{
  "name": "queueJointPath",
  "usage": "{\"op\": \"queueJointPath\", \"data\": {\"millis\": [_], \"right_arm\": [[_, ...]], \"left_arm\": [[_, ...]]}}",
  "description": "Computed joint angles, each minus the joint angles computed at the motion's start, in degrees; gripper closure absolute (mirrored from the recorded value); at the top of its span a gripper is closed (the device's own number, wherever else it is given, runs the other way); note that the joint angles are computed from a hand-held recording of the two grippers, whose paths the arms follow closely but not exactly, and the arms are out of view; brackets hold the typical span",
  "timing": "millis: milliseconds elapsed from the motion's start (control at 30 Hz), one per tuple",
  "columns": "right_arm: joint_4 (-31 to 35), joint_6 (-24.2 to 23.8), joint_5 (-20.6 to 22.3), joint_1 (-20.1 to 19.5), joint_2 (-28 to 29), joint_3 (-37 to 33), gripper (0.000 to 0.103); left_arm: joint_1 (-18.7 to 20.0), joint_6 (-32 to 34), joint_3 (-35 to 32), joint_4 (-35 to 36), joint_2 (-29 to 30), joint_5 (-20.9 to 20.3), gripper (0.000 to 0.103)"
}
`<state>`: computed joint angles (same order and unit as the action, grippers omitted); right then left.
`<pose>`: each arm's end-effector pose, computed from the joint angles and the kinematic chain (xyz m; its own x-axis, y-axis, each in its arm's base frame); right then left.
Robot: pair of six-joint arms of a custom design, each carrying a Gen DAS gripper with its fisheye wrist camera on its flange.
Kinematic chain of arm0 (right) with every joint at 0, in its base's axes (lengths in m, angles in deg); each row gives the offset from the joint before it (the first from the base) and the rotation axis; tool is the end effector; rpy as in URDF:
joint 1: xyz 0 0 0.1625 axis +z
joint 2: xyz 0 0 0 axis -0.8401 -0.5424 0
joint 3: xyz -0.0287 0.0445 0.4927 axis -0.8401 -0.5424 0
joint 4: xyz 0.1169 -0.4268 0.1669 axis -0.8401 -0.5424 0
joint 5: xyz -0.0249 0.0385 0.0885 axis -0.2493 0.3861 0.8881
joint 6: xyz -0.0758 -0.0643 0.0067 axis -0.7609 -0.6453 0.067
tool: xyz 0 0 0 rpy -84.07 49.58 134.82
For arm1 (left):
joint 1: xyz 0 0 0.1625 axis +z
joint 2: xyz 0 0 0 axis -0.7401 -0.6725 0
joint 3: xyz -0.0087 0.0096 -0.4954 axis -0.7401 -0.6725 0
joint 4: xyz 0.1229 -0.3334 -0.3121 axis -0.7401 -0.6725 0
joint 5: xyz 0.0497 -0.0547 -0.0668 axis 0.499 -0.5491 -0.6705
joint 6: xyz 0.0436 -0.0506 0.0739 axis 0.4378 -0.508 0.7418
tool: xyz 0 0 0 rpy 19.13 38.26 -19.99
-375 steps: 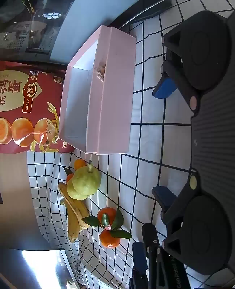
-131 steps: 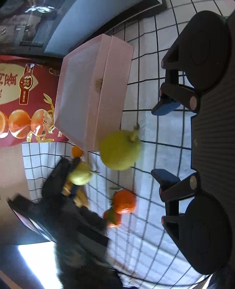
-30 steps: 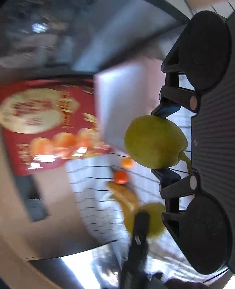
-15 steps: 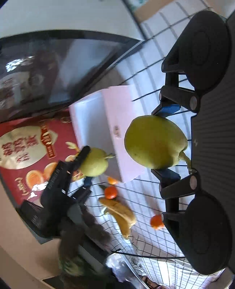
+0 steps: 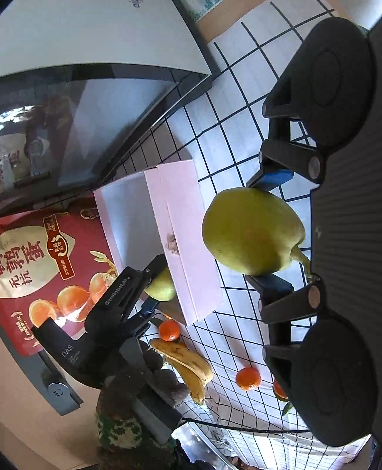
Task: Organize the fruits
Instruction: 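Carry the pear into the pink box and open the left gripper while the right gripper holds its pear, then carry the held green pear over the pink box with the right gripper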
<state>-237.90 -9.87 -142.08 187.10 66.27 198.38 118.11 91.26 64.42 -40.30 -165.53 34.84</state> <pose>0.3503 -0.3178 -0.1234 -0.9090 -0.0128 0.4166 -0.3277 0.6397 -0.6953 -0.0162 -0.6157 0.3079 -0.5859 0.5829 -0.5630 0.6087 0.7752 0.1691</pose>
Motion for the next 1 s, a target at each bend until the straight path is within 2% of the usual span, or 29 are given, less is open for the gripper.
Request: {"op": "queueJointPath", "data": {"millis": [167, 333, 467, 533, 600, 667, 700, 767, 900, 1000], "right_arm": [[0.48, -1.77, 0.23, -0.16, -0.1, -0.53, 0.044], [0.27, -4.77, -0.37, -0.32, -0.53, -0.8, 0.044], [0.1, -9.31, -0.48, -0.46, -2.07, -1.24, 0.044], [0.32, -11.81, 0.02, -0.93, -3.18, -1.74, 0.044], [0.8, -14.61, 0.76, -1.6, -4.26, -2.75, 0.044], [2.08, -17.0, 1.44, -2.43, -5.11, -4.32, 0.044], [2.93, -17.72, 1.54, -2.77, -5.34, -5.33, 0.044], [4.68, -18.32, 1.76, -3.48, -5.82, -7.37, 0.044], [4.64, -19.63, 3.04, -4.35, -5.89, -9.8, 0.044], [8.31, -19.3, 3.49, -5.2, -6.09, -11.67, 0.044]], "left_arm": [[-1.0, 7.21, 3.6, -7.21, -0.77, 3.38, 0.035], [0.03, 7.61, 4.8, -10.44, -2.92, -0.1, 0.034], [0.69, 7.57, 5.92, -12.21, -5.81, -3.23, 0.034], [1.23, 8.43, 6.5, -14.23, -7.77, -5.56, 0.039], [1.03, 10.73, 6.88, -15.79, -8.35, -5.57, 0.041], [0.33, 12.04, 6.4, -13.67, -8.57, -4.58, 0.041], [-0.18, 12.59, 6.52, -13.85, -7.95, -4.32, 0.04], [-0.91, 13.12, 7.09, -14.86, -8.22, -3.75, 0.043], [0.43, 9.59, 7.17, -16.81, -9.54, -8.1, 0.044], [2.09, 4.96, 8.58, -19.51, -13.3, -13.49, 0.044]]}}
